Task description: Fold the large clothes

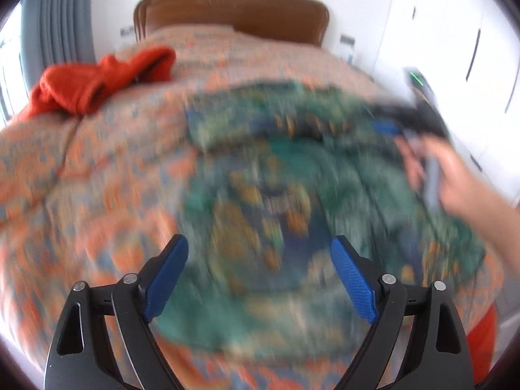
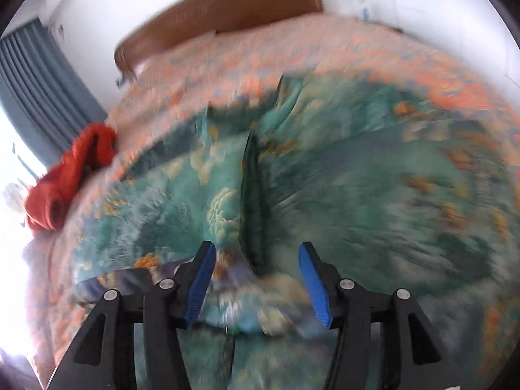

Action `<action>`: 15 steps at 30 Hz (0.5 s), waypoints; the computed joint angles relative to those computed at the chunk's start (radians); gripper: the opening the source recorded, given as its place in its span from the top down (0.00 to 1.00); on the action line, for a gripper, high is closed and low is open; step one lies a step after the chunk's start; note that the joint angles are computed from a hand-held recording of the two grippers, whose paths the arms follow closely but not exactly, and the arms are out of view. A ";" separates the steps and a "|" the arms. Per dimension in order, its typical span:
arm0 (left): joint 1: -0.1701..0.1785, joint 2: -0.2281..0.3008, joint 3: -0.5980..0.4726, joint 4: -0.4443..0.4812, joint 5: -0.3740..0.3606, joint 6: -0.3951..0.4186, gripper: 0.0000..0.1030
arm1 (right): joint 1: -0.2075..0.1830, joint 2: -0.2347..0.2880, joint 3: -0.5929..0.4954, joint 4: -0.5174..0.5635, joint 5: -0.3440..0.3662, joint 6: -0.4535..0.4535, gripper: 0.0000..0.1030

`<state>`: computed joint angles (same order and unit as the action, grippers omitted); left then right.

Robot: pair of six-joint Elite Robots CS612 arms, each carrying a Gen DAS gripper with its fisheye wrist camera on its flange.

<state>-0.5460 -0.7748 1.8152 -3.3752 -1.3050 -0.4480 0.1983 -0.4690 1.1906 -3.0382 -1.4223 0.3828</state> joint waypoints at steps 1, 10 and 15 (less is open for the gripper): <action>0.011 0.007 -0.027 -0.006 0.001 0.017 0.04 | -0.003 -0.024 0.053 -0.067 0.002 0.002 0.44; 0.109 0.226 -0.520 0.372 -0.056 0.032 0.04 | -0.046 -0.227 0.543 -0.506 0.160 -0.026 0.37; 0.115 0.369 -0.723 0.579 -0.006 0.020 0.02 | -0.036 -0.279 0.716 -0.600 0.111 -0.069 0.36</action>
